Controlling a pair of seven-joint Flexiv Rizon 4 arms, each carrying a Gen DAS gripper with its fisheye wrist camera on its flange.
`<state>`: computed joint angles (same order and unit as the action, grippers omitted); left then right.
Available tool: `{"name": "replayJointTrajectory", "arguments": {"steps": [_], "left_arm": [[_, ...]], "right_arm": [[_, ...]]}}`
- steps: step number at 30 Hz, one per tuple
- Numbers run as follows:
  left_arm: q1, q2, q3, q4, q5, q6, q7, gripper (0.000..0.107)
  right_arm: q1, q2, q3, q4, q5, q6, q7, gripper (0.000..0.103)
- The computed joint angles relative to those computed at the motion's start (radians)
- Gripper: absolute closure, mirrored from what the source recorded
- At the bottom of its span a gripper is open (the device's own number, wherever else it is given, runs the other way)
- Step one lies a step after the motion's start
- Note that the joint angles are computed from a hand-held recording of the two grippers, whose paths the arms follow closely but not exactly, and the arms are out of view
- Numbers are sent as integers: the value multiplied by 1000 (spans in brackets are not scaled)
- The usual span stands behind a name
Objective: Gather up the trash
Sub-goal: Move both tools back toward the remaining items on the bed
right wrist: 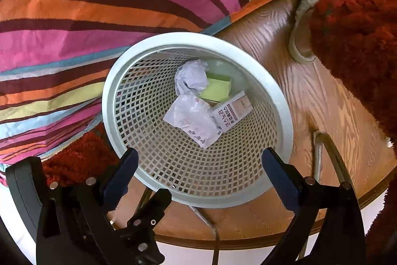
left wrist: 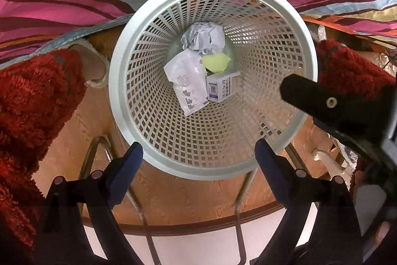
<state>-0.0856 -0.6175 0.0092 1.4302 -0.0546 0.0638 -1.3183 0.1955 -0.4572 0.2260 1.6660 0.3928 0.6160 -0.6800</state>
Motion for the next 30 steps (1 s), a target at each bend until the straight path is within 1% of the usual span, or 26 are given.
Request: {"name": "replayJointTrajectory", "arguments": {"steps": [5, 18, 25, 28, 30], "left_arm": [[0, 5, 3, 2, 5, 1, -6, 18], [23, 68, 4, 58, -23, 59, -1, 18], [31, 135, -4, 115, -47, 149, 39, 18], [33, 171, -9, 148, -63, 217, 68, 18], [36, 204, -14, 180, -84, 286, 96, 18]], "right_arm": [[2, 22, 0, 19, 2, 25, 1, 8], [17, 73, -6, 58, -22, 84, 14, 8], [48, 128, -21, 110, -105, 174, 41, 8], [62, 150, -27, 139, -150, 235, 52, 8], [71, 164, -30, 159, -180, 279, 61, 8]]}}
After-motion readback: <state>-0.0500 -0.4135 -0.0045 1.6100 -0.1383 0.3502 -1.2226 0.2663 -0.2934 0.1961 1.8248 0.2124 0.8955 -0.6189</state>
